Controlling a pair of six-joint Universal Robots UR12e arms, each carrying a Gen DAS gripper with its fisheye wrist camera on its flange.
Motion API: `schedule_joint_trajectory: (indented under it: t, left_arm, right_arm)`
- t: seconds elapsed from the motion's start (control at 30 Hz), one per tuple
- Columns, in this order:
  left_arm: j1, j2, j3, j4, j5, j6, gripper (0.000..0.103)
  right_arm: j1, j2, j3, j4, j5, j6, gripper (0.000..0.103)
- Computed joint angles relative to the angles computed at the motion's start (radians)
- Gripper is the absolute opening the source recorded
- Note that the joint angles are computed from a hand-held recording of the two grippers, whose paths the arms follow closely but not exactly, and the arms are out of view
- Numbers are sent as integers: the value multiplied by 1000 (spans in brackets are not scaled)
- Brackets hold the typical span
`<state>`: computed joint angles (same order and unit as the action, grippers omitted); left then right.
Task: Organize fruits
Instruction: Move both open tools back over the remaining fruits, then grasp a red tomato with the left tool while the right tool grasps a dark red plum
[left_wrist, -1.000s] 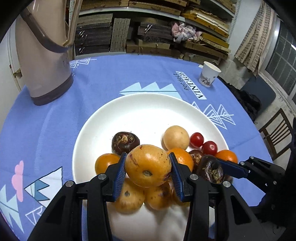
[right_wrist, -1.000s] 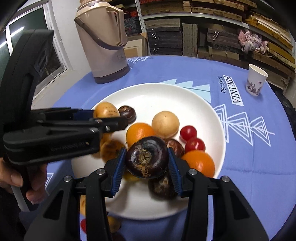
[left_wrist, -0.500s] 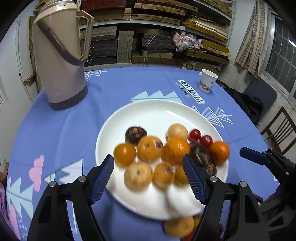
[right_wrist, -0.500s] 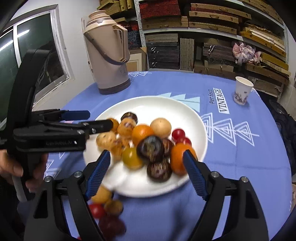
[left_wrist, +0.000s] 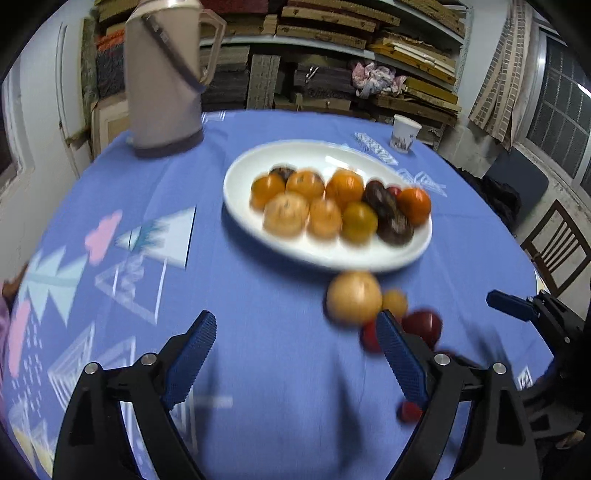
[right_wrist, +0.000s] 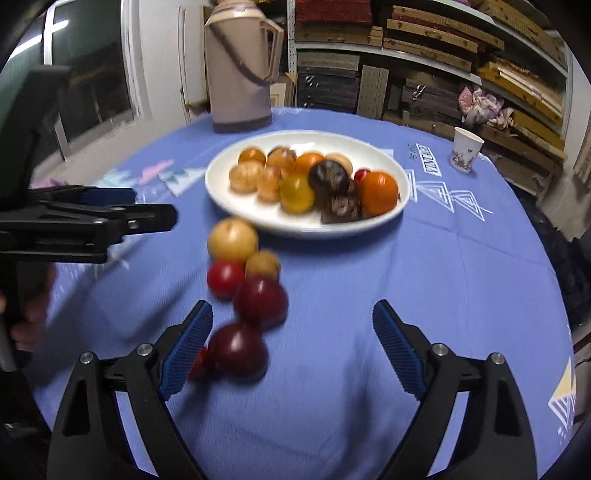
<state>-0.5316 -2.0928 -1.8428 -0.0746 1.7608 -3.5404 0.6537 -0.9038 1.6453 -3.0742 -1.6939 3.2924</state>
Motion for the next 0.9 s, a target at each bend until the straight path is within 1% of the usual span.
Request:
schedule_joint_trajectory:
  t: [0.07, 0.1, 0.13, 0.17, 0.2, 0.23, 0.4, 0.43, 0.47, 0.5, 0.53, 0.57, 0.6, 0.67, 0.7, 0.9]
  left_arm:
    - [1, 5, -19, -4, -15, -17, 89]
    - [1, 6, -26, -7, -19, -24, 89]
    - [2, 6, -31, -10, -22, -31, 89]
    - [2, 7, -36, -10, -24, -36, 89]
    - [4, 6, -40, -10, -30, -44, 89]
    - [7, 6, -42, -11, -38, -50, 89]
    - [10, 7, -44, -11, -50, -55, 89]
    - [11, 6, -43, -12, -54, -57, 89]
    - [11, 7, -43, -14, -56, -56, 89]
    - [11, 6, -42, -16, -58, -56, 89]
    - [10, 6, -41, -19, -59, -54, 89]
    - [10, 6, -40, -19, -60, -52, 89]
    - [9, 6, -39, -20, -61, -50, 89]
    - [7, 7, -38, -21, -63, -45, 89]
    - [6, 7, -37, -21, -65, -40, 89]
    - [-7, 7, -32, -28, -76, -2, 89]
  right_arm:
    - [-1, 2, 3, 8, 31, 6, 86]
    - [-1, 4, 0, 18, 43, 8, 82]
    - [-2, 5, 2, 9, 55, 18, 76]
    - [-6, 4, 1, 14, 78, 35, 73]
    - [-10, 5, -2, 25, 99, 44, 64]
    - [-13, 5, -6, 38, 113, 52, 57]
    - [-22, 10, -14, 54, 153, 79, 57]
    - [-24, 11, -19, 75, 162, 85, 57]
    - [-22, 14, -30, 110, 163, 83, 56]
    - [-17, 17, -31, 107, 148, 73, 55]
    - [-19, 17, -29, 100, 168, 71, 43]
    - [-26, 17, -25, 90, 209, 75, 36]
    - [-29, 16, -23, 90, 219, 82, 37]
    - [-28, 15, -21, 87, 217, 65, 36]
    - [-31, 14, -15, 76, 231, 64, 36]
    - [-58, -5, 31, 28, 274, 121, 36]
